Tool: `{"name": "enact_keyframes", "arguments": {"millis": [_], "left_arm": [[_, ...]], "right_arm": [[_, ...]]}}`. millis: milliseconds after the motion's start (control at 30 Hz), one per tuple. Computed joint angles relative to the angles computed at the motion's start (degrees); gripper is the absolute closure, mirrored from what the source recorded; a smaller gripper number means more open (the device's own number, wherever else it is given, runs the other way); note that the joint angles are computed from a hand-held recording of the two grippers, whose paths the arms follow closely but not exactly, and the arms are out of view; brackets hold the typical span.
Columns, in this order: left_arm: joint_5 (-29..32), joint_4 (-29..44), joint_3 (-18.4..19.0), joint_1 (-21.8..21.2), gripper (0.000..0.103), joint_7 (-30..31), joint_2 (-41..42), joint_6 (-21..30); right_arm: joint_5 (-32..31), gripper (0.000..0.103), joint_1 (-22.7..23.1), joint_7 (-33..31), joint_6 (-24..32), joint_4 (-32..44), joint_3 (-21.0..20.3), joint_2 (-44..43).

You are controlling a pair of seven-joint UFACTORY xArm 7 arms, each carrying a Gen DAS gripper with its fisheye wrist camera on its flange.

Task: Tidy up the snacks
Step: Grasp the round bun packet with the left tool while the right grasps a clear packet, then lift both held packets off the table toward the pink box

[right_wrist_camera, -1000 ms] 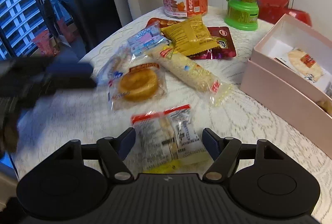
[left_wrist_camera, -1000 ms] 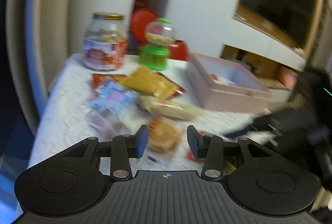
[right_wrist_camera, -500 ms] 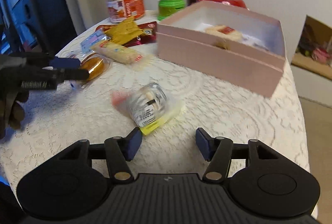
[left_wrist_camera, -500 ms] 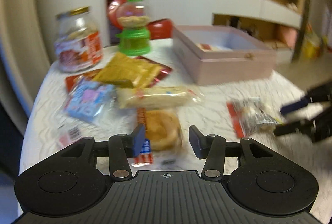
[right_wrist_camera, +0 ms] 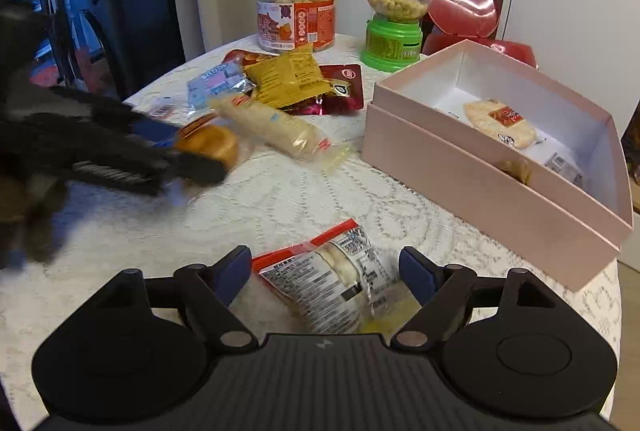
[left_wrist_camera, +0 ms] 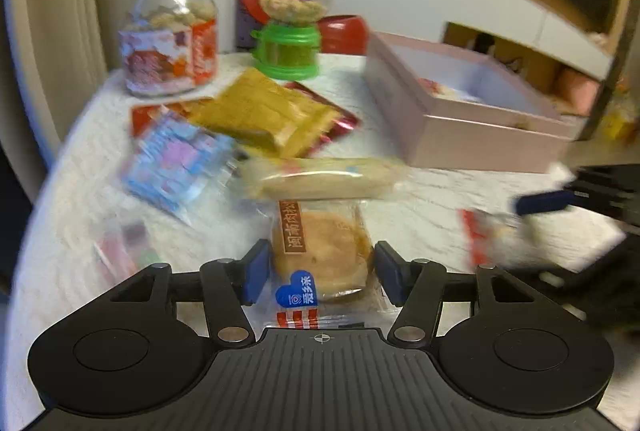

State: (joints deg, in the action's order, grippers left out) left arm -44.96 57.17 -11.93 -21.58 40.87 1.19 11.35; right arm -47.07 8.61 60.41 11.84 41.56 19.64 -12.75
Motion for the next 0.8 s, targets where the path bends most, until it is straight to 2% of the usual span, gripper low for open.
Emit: {"name": "enact_keyframes", "arguments": {"millis": [67, 100, 167, 200, 233, 300, 400, 433, 500, 567, 700, 733, 800], "left_arm": [[-6.33, -2.54, -0.24, -0.54, 0.041, 5.36, -2.91, 1.55], [-7.0, -4.1, -0.19, -1.35, 0.041, 6.05, -4.22, 1.13], [-8.58, -7.06, 0.14, -3.54, 0.041, 7.02, -6.58, -0.27], [-9.54, -7.77, 0.51, -4.73, 0.041, 7.42, -7.16, -0.67], [-11.28, -8.45, 0.92, -6.07, 0.041, 8.38, -7.74, -0.99], [-12.84, -8.94, 1.25, -8.13, 0.041, 9.18, -7.84, -2.48], [-9.99, -9.28, 0.44, -9.78, 0.041, 6.08, -6.31, -8.08], [-8.85, -9.27, 0.36, -10.16, 0.041, 4.63, -5.73, -9.61], [-4.49, -9.78, 0.04, -10.24, 0.041, 0.17, -5.06, -12.04], [-1.71, -10.05, 0.47, -10.64, 0.041, -2.31, -4.77, -12.97], [1.14, -10.64, 1.78, -11.69, 0.041, -4.59, -4.94, -13.47], [2.99, -10.99, 1.69, -11.34, 0.041, -6.34, -5.13, -13.5], [9.23, -12.09, 0.85, -9.42, 0.041, -12.28, -5.84, -13.4]], "right_arm": [[1.1, 0.03, 0.27, 0.72, -0.32, -0.87, -0.17, -1.34], [2.32, 0.047, 0.7, 0.39, -0.44, -1.75, -0.35, -2.6], [4.62, 0.06, 1.3, -0.61, 0.03, -2.99, 0.21, -4.61], [5.68, 0.07, 1.5, -0.94, 0.91, -3.86, 0.81, -6.12], [6.81, 0.074, 1.67, -1.45, 1.92, -4.52, 1.37, -7.24], [8.95, 0.075, 1.9, -2.03, 4.4, -6.27, 2.4, -9.94], [12.22, 0.073, 2.03, -2.75, 5.97, -9.13, 2.41, -13.5], [13.36, 0.071, 1.79, -2.8, 5.64, -10.2, 2.14, -14.74], [14.74, 0.054, -0.18, -1.5, 4.61, -12.18, 2.9, -17.47], [14.55, 0.054, -3.82, 0.88, 5.39, -12.59, 6.01, -19.11], [13.62, 0.054, -8.26, 4.68, 6.27, -11.2, 10.27, -17.81], [13.61, 0.054, -8.28, 4.98, 6.01, -10.67, 10.33, -16.69], [15.46, 0.054, -5.26, 3.27, 2.8, -10.74, 7.44, -14.68]]}}
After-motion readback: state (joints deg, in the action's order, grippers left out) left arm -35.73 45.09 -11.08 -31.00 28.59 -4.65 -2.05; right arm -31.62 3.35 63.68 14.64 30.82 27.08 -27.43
